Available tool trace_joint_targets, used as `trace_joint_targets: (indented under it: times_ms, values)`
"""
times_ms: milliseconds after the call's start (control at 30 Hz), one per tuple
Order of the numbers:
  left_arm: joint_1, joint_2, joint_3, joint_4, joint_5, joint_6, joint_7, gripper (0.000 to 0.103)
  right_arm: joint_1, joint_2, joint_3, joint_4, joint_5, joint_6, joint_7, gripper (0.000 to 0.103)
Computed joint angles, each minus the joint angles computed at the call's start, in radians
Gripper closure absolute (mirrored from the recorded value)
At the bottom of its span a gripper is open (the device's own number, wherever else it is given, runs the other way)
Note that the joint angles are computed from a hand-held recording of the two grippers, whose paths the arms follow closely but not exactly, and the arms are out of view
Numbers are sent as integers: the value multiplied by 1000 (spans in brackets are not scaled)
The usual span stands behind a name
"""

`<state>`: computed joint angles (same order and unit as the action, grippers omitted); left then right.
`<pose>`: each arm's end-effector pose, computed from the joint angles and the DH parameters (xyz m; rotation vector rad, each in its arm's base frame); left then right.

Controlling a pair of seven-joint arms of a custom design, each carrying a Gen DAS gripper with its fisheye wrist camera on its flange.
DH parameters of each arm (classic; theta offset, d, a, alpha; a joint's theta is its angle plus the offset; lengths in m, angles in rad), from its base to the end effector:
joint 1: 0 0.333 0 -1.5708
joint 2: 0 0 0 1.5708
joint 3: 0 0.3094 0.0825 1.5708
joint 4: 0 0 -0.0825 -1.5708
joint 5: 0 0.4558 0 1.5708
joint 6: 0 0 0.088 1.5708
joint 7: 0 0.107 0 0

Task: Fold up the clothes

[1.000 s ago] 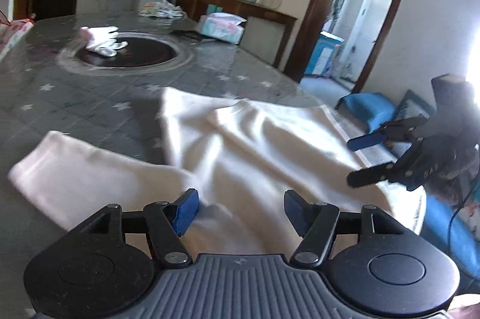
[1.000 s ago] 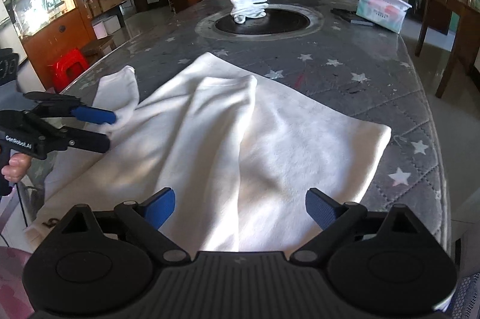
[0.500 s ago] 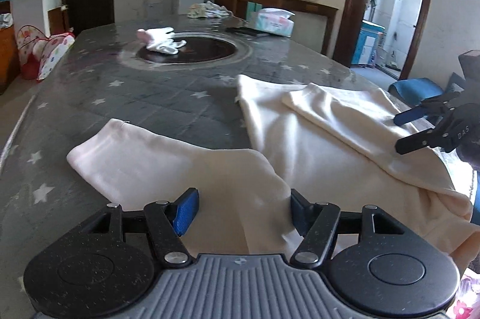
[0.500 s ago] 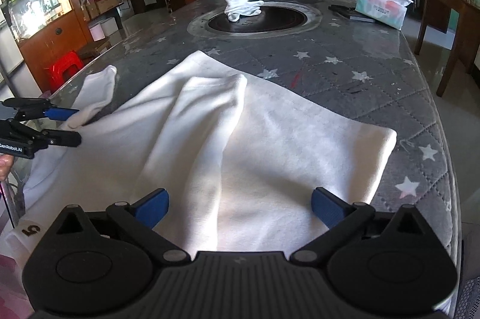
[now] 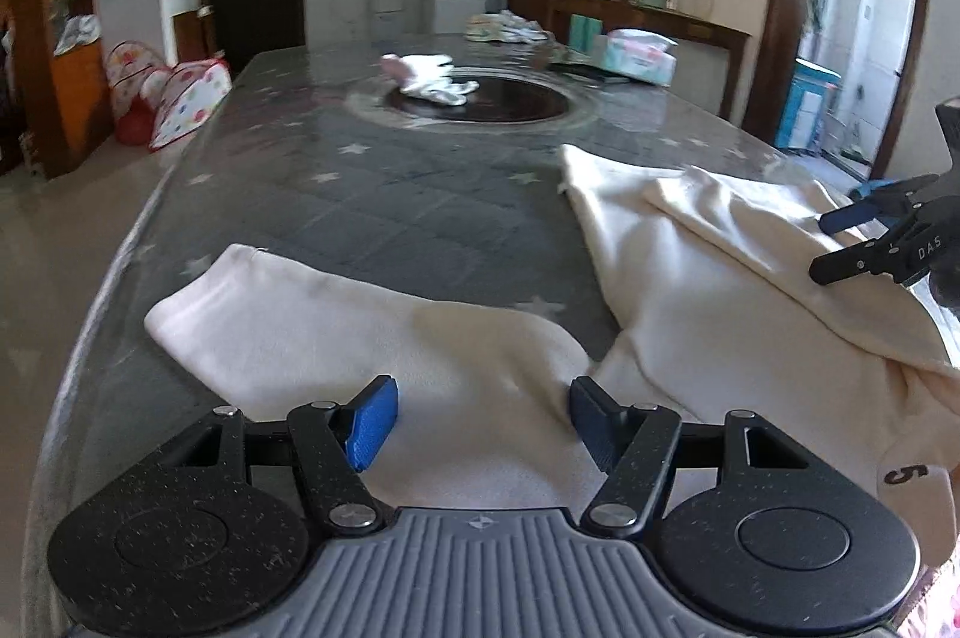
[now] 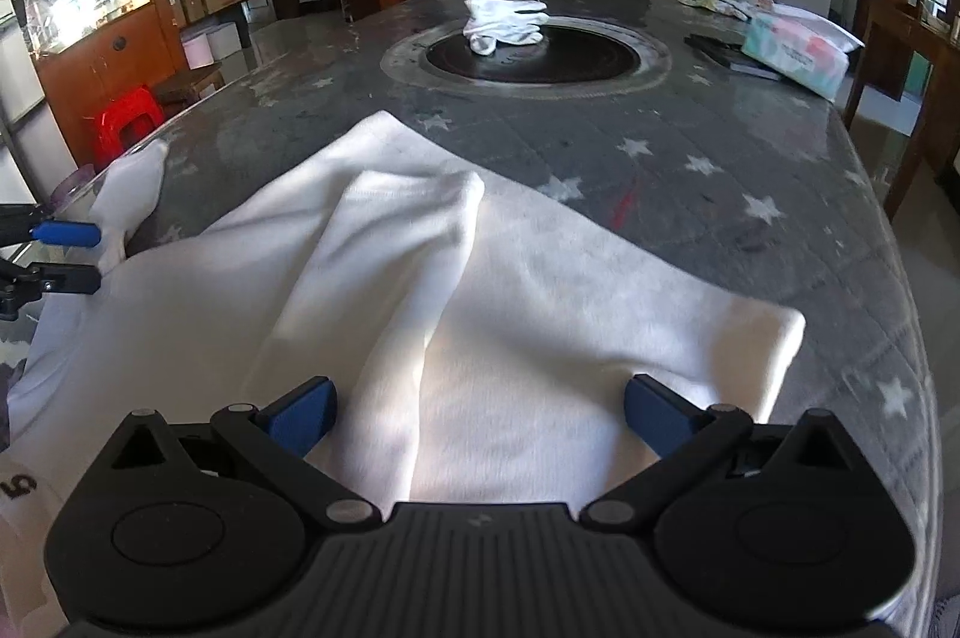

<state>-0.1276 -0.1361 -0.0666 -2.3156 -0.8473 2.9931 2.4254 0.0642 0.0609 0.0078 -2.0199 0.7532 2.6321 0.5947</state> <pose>0.5845 -0.0611 0.4288 -1.5185 1.9788 -0.9630 0.6665 0.0311 0.4354 -2.0863 1.2629 -0.4030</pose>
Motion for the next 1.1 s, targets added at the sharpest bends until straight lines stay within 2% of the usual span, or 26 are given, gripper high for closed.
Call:
trace_joint_targets:
  times_ms: [133, 300, 433, 533, 700, 900, 967, 1067, 1100]
  values:
    - [48, -10, -30, -25, 163, 29, -164, 36, 1, 46, 15, 52, 0, 2, -14, 0]
    - [71, -32, -39, -33, 299, 3, -302, 36, -13, 113, 45, 127, 10, 3, -29, 0]
    - [0, -9, 16, 34, 172, -15, -209, 37, -27, 147, 67, 170, 0, -7, -35, 0]
    - [0, 55, 2, 129, 131, -64, -194, 37, -38, 168, 83, 197, 6, -16, -51, 0]
    - [34, 210, -54, 294, 303, -92, -331, 38, -49, 190, 97, 224, 3, -19, -50, 0]
    - [54, 334, -77, 426, 443, -117, -442, 57, -67, 179, 93, 229, 11, -64, -49, 0]
    - [56, 357, -79, 448, 477, -117, -465, 70, -70, 171, 87, 223, 11, -69, -46, 0]
    - [53, 388, -74, 476, 528, -112, -500, 82, -78, 161, 78, 214, 26, -79, -43, 0]
    - [50, 396, -69, 483, 549, -106, -515, 83, -80, 160, 74, 214, 28, -81, -38, 0]
